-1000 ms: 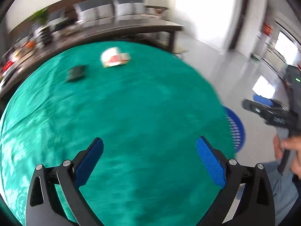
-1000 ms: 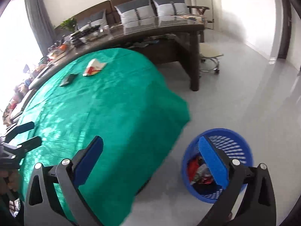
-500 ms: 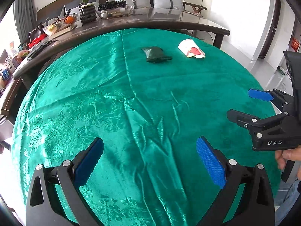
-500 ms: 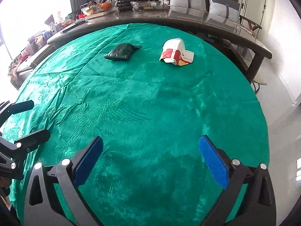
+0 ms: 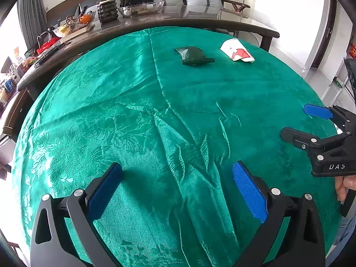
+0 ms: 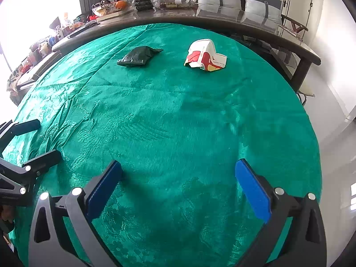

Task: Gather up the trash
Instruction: 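Move both tools back over the table, then grasp the dark green packet with the left tool while the right tool grasps the paper cup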

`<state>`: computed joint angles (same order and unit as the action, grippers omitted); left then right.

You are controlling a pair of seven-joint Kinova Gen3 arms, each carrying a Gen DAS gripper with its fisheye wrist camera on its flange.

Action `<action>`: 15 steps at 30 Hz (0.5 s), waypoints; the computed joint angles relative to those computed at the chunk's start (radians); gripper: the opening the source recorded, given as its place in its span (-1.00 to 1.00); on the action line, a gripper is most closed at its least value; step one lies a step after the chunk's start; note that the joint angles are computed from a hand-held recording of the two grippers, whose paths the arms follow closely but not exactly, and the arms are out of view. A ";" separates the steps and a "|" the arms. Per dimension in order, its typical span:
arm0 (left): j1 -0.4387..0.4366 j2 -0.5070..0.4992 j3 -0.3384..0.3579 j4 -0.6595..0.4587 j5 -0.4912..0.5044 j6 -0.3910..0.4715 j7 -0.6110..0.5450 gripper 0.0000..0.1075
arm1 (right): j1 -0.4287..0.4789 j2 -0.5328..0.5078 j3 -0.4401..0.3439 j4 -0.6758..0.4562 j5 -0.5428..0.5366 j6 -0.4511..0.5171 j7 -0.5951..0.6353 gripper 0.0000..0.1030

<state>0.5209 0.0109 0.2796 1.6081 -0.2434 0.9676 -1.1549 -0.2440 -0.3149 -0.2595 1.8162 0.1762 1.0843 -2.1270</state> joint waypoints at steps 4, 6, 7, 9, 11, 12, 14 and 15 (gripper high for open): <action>0.000 0.001 -0.001 0.000 0.000 0.001 0.000 0.84 | 0.001 0.000 -0.001 0.000 0.000 0.000 0.000 0.91; -0.001 0.000 -0.002 0.001 0.003 -0.001 -0.002 0.84 | 0.001 0.000 -0.001 0.000 0.000 0.000 0.001 0.91; -0.001 0.000 -0.001 0.000 0.002 0.000 -0.002 0.84 | 0.001 0.000 -0.001 0.000 0.000 0.000 0.000 0.91; -0.002 0.001 -0.002 -0.001 0.006 0.000 -0.010 0.84 | 0.001 0.000 -0.002 0.000 0.000 0.001 0.000 0.91; -0.011 0.020 -0.009 -0.032 0.033 0.016 -0.063 0.84 | 0.001 0.000 -0.002 -0.001 0.000 0.001 0.000 0.91; -0.021 0.038 -0.012 -0.063 0.052 0.025 -0.101 0.84 | 0.001 0.000 -0.002 -0.001 0.000 0.001 0.000 0.91; -0.031 0.072 -0.028 -0.136 0.076 0.023 -0.144 0.84 | 0.001 0.000 -0.002 -0.001 0.000 0.001 0.000 0.91; -0.043 0.088 -0.036 -0.167 0.110 0.005 -0.178 0.84 | 0.001 0.000 -0.002 0.000 0.000 0.001 0.000 0.91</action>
